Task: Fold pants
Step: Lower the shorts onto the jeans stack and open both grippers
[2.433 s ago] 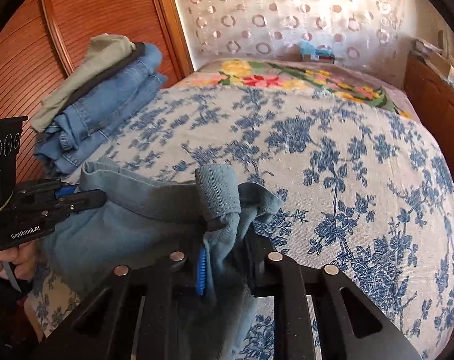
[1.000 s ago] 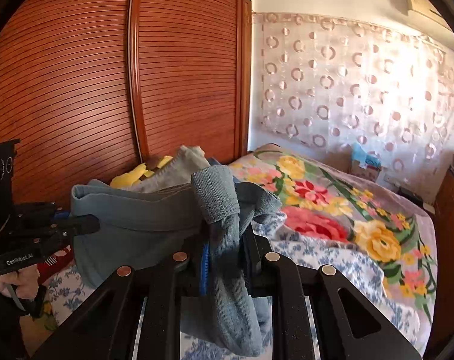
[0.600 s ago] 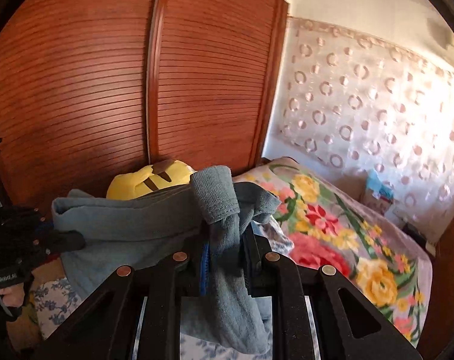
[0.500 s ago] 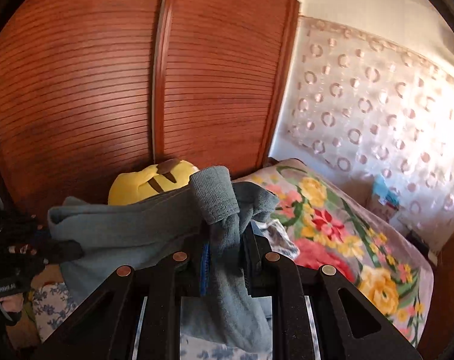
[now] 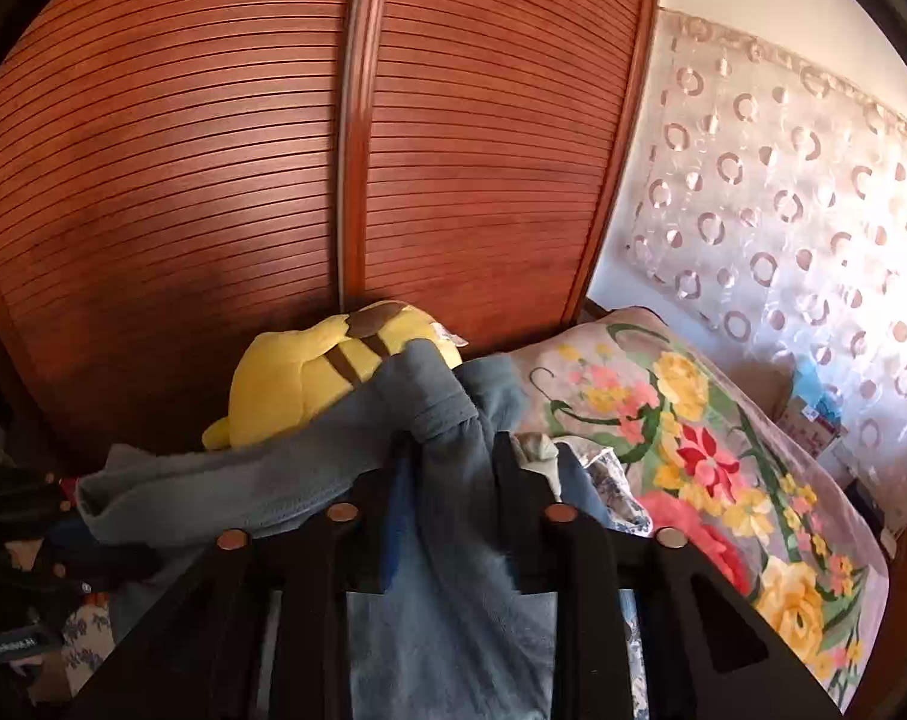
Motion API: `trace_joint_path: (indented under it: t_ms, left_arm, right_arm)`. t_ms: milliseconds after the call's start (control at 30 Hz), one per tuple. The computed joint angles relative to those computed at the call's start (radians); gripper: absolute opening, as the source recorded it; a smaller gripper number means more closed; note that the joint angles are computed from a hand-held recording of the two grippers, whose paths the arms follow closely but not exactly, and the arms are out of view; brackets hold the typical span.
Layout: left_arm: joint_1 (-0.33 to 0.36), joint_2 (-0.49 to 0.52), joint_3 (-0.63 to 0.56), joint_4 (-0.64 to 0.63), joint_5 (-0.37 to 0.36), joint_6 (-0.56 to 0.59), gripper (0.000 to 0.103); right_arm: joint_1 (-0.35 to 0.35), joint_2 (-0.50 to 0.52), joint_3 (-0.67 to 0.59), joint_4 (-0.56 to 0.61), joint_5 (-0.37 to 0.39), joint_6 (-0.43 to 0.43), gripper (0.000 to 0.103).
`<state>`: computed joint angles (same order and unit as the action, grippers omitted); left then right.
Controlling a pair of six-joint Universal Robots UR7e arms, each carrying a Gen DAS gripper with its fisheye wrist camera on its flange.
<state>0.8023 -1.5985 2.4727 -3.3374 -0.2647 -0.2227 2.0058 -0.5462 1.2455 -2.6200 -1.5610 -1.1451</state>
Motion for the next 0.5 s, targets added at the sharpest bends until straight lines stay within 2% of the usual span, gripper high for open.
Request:
trace_joint_path:
  t_ms: [67, 100, 167, 233, 300, 433, 500]
  left_arm:
    - [0.006, -0.022, 0.001, 0.086, -0.007, -0.061, 0.019]
    - [0.007, -0.033, 0.0, 0.137, -0.003, -0.096, 0.022]
    - [0.002, -0.047, 0.001, 0.201, 0.013, -0.139, 0.027]
    - [-0.012, -0.057, 0.009, 0.218, 0.027, -0.146, 0.041]
    - [-0.026, -0.059, 0.018, 0.198, 0.05, -0.132, 0.05]
    - [-0.06, -0.084, 0.028, 0.257, 0.104, -0.156, 0.052]
    - [-0.069, -0.08, 0.027, 0.247, 0.118, -0.139, 0.052]
  right_arm:
    - [-0.007, -0.004, 0.006, -0.027, 0.017, 0.023, 0.045]
    - [-0.013, -0.005, -0.001, -0.022, 0.027, 0.04, 0.047]
    - [-0.017, -0.004, -0.005, -0.031, 0.039, 0.07, 0.047]
    - [-0.029, -0.022, 0.007, -0.034, 0.06, 0.081, 0.047]
    - [-0.043, -0.049, 0.035, -0.029, 0.089, 0.078, 0.047]
    - [-0.07, -0.116, 0.149, -0.072, 0.117, 0.063, 0.047]
    - [-0.081, -0.136, 0.187, -0.084, 0.124, 0.06, 0.047]
